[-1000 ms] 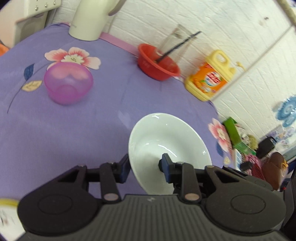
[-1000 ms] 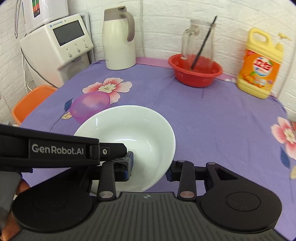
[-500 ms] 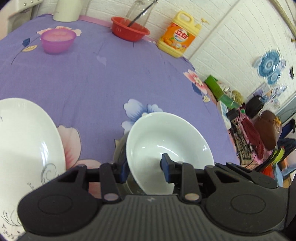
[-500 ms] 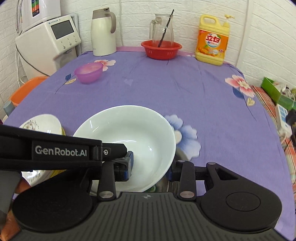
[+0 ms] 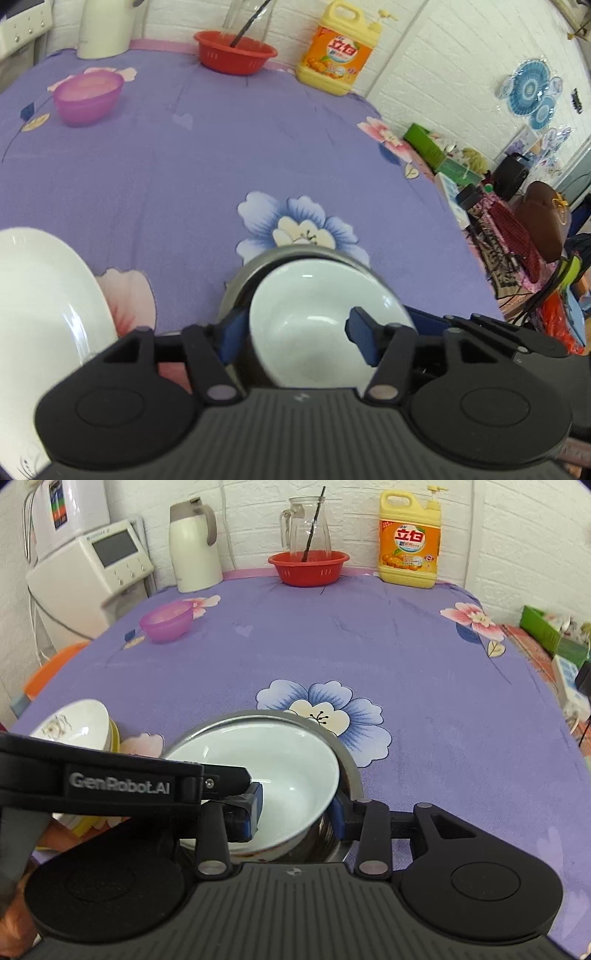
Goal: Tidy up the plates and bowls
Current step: 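Lower the white bowl into the steel bowl and open both tools, then move both tools to the pink plastic bowl and close on its rim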
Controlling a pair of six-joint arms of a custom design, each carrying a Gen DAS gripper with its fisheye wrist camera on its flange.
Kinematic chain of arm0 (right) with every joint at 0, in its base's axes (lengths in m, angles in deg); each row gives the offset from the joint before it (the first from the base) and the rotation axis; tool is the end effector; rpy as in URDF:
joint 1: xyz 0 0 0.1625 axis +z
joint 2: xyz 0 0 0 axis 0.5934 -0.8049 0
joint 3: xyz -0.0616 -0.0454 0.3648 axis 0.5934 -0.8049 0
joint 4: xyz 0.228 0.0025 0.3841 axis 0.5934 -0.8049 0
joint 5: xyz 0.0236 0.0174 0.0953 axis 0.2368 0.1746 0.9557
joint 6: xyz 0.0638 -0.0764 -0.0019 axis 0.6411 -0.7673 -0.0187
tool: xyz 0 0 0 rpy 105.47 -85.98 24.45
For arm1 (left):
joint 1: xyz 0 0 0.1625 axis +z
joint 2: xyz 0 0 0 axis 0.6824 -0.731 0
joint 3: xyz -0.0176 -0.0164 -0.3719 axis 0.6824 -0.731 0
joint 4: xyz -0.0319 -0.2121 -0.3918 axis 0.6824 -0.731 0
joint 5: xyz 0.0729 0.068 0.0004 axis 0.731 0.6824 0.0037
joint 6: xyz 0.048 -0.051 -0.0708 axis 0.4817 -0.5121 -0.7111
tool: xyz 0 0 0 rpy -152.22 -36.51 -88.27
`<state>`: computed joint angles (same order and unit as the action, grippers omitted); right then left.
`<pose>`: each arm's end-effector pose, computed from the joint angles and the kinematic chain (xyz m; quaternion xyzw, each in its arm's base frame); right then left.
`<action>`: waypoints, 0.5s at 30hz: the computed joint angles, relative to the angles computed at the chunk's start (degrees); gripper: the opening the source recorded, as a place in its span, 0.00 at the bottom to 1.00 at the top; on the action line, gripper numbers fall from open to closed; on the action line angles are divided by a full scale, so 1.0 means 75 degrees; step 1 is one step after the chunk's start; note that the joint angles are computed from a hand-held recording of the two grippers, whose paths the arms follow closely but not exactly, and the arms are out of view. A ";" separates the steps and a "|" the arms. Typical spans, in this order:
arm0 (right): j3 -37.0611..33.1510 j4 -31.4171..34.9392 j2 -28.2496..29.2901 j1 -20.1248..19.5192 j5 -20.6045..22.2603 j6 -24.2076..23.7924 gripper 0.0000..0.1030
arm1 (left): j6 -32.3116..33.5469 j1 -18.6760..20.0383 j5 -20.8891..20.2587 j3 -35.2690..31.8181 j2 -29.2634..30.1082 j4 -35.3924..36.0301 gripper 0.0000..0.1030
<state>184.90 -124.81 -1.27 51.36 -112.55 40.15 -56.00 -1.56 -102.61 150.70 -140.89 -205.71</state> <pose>0.0866 -0.3690 0.1456 0.2020 -0.8797 0.3306 0.2756 -0.2009 -0.4272 -0.0022 0.1635 0.9372 -0.2708 0.1472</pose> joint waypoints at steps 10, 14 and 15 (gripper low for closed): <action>-0.0207 -0.0220 -0.0210 0.0341 -0.0042 -0.0352 0.91 | 0.0842 0.0132 0.0095 0.0427 -0.1607 0.0017 0.66; -0.0817 0.0196 0.0287 0.0628 -0.0152 -0.0477 0.95 | 0.1322 0.0679 0.0645 0.0437 -0.2264 0.0046 0.66; -0.1012 0.0297 0.0469 0.0719 -0.0178 -0.0472 0.95 | 0.1433 0.0860 0.0791 0.0385 -0.2377 0.0104 0.66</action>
